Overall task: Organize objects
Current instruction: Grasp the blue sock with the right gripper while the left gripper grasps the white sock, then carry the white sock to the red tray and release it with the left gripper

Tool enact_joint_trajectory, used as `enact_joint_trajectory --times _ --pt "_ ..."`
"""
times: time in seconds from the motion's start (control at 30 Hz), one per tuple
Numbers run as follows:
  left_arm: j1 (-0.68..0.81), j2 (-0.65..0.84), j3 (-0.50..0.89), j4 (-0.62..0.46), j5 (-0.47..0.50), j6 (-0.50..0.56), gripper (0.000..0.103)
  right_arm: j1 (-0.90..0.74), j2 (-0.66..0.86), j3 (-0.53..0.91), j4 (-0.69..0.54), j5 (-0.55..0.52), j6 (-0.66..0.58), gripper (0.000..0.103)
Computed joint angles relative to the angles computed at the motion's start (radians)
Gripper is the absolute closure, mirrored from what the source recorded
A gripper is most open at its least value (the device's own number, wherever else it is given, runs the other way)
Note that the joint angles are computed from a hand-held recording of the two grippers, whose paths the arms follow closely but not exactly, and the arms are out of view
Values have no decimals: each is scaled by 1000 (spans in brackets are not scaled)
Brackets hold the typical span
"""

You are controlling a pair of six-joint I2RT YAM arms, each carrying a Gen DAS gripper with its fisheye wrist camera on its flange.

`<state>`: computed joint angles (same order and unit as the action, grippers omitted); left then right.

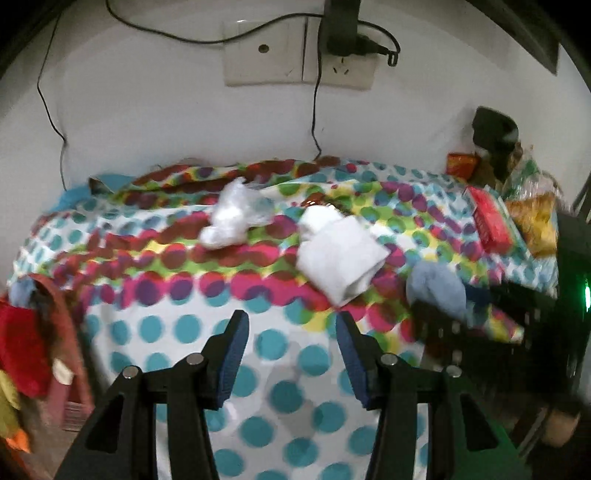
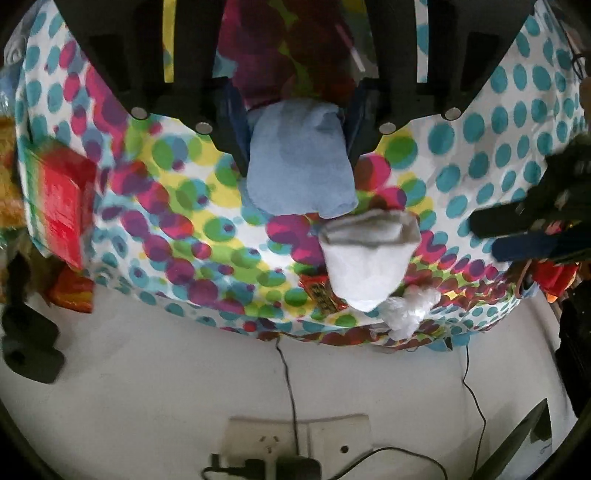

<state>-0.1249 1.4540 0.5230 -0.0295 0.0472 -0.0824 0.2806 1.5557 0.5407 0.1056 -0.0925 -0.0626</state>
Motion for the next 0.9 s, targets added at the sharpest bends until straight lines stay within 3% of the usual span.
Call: enact_joint_trajectory --times 0.2,0.53,0.9 --pt "-49 103 97 10 49 -83 53 -28 -57 -77 35 -10 -24 60" --pt "-129 335 267 56 -63 -143 53 -27 -53 -66 16 -3 -32 57" --pt "-146 421 281 145 -148 -102 45 -21 -53 -64 10 0 -34 55"
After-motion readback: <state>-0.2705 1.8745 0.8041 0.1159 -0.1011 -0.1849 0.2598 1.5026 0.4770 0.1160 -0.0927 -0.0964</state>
